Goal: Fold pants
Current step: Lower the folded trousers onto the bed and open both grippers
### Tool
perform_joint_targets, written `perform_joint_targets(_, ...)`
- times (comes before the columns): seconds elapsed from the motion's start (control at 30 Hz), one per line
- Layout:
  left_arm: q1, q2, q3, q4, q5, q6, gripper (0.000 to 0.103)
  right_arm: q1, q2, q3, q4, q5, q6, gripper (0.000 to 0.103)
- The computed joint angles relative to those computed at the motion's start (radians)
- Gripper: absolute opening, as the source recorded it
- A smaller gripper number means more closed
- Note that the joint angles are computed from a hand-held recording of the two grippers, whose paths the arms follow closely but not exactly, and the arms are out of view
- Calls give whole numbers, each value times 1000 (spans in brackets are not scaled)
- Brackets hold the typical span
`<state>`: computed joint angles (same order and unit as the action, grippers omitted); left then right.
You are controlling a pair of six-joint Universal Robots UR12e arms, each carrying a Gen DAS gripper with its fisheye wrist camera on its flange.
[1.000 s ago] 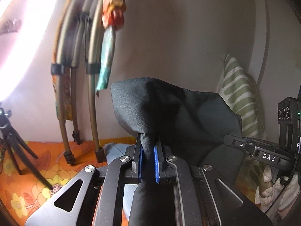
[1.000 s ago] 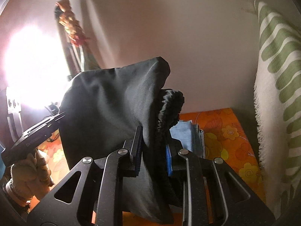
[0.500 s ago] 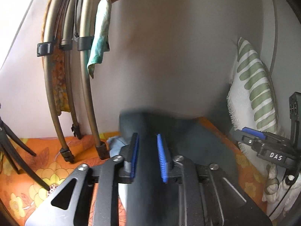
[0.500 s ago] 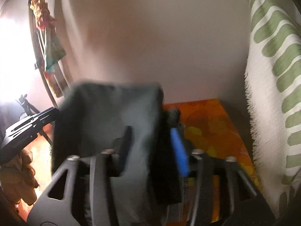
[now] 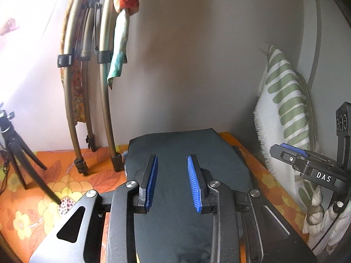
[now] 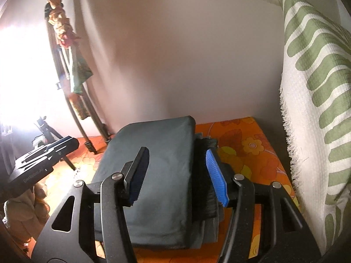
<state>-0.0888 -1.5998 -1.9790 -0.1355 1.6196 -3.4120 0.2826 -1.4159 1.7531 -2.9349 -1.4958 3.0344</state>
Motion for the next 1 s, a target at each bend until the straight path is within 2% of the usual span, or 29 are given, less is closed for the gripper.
perform_joint_targets(0.53,-62,152,-75,-26,43,15,26,37,-145,136,-42,-2,3,59)
perform_joint_targets(0.6,-74,174,-87,-29,58,17,32,41,-164,156,-60,4,18,67)
perform_joint_targets(0.67,-92,195,-101,-20,88,24,47,47,-185,182,-85,0,25,69)
perform_joint_targets(0.77,-113,231,-125,-20,100,32,49,61,-217,223,-97,-16,27,70)
perform_joint_targets(0.8,-118,239,-130,-21,103,31,50,67,-228,236,-97,-24,28,73)
perform_joint_targets(0.9,-137,269,-153,-23,114,22,63,85,-258,278,-115,-59,19,79)
perform_joint_targets(1.0,-156,299,-174,-48,127,-8,65,108,-282,306,-120,-104,2,80)
